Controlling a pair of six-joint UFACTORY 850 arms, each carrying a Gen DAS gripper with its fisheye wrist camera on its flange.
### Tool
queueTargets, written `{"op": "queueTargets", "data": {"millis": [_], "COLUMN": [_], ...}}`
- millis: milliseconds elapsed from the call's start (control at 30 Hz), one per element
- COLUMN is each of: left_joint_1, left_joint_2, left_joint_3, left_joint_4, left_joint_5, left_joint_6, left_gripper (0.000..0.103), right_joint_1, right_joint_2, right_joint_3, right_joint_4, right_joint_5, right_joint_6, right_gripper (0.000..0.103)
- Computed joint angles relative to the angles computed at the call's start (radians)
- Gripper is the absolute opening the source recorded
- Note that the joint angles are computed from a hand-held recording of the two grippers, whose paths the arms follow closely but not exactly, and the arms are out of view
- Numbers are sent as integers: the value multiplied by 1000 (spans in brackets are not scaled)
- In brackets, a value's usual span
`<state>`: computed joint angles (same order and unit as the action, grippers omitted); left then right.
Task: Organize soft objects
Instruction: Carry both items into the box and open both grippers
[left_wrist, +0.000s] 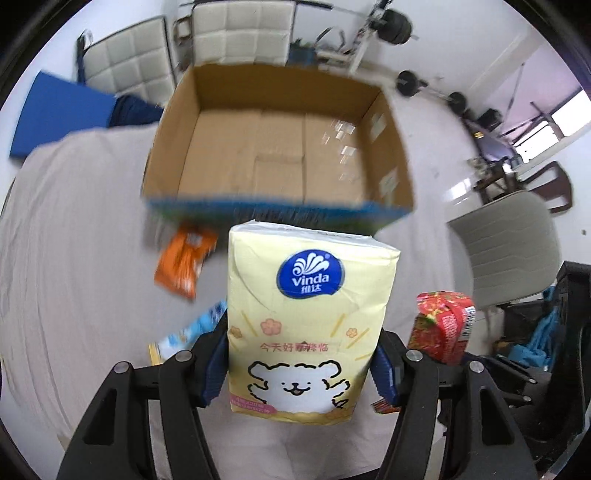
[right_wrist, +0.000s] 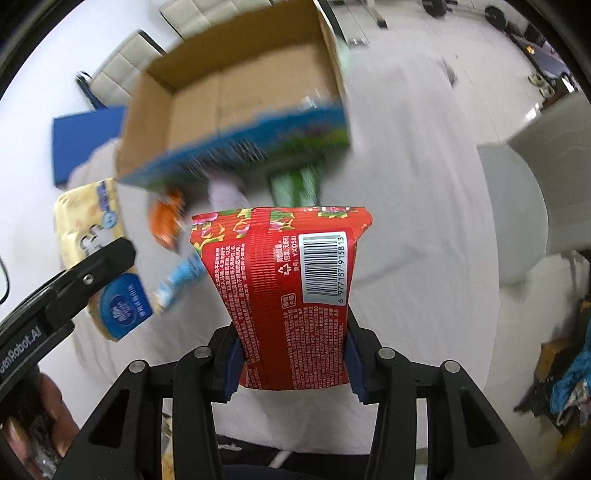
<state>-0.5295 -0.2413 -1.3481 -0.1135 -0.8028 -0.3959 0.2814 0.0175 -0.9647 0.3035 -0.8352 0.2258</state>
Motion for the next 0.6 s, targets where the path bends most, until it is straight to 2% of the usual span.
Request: {"op": "queueTargets", "data": {"millis": [100, 200, 300, 333, 433, 600], "left_joint_1": [34, 75, 108, 118, 154, 196], "left_joint_2": [-25, -88, -178, -205, -305, -505], "left_joint_3": [-63, -105, -212, -214, -307, -551], "left_joint_4": [-58, -103, -135, -153, -216, -218], "left_joint_5": [-3, 35, 9, 26, -14, -129], "left_joint_6": [82, 158, 206, 221, 261, 262], "left_gripper": [62, 62, 62, 62, 62, 62], "right_joint_1": [3, -4, -2, -3, -11, -23], "right_joint_2": [-41, -111, -218, -250, -373, -578], "right_joint_3": [-89, -197, -336, -373, -517, -730], "right_joint_4": [-3, -25, -86, -101, -133, -167], "right_joint_5": [8, 4, 1, -1, -33, -95], "right_joint_6": [-1, 2, 29, 31, 37, 55], "right_gripper": [48, 48, 48, 48, 48, 48]}}
